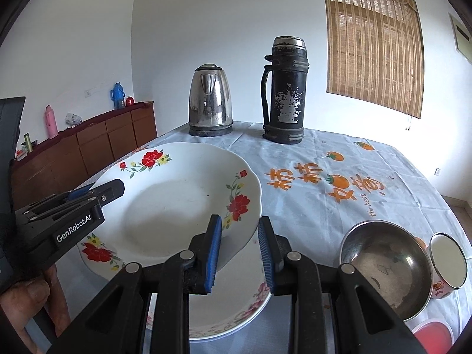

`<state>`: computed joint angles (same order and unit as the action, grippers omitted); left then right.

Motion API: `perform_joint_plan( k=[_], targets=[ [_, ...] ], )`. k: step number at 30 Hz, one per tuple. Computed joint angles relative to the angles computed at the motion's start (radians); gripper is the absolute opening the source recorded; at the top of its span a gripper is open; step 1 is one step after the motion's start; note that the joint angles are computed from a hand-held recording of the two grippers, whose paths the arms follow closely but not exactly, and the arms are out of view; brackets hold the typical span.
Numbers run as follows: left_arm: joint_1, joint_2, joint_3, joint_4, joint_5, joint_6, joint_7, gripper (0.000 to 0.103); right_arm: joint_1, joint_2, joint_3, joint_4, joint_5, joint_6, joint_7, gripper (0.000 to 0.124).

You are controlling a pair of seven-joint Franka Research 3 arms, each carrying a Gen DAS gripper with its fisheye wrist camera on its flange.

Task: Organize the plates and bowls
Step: 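Lift the red-floral plate with both tools over the pink-floral plate stack, then lower the red-floral plate onto the pink-floral plate with both tools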

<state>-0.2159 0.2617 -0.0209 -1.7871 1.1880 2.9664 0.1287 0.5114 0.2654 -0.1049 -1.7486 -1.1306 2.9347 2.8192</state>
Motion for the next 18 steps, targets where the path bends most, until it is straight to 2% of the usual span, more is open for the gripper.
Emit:
perform_joint_plan(
  k=[18],
  targets=[
    [-0.021, 0.023, 0.016, 0.01, 0.001, 0.034, 0.02, 0.024, -0.025, -0.015, 0.009, -0.027, -0.007, -0.007, 0.009, 0.028]
  ],
)
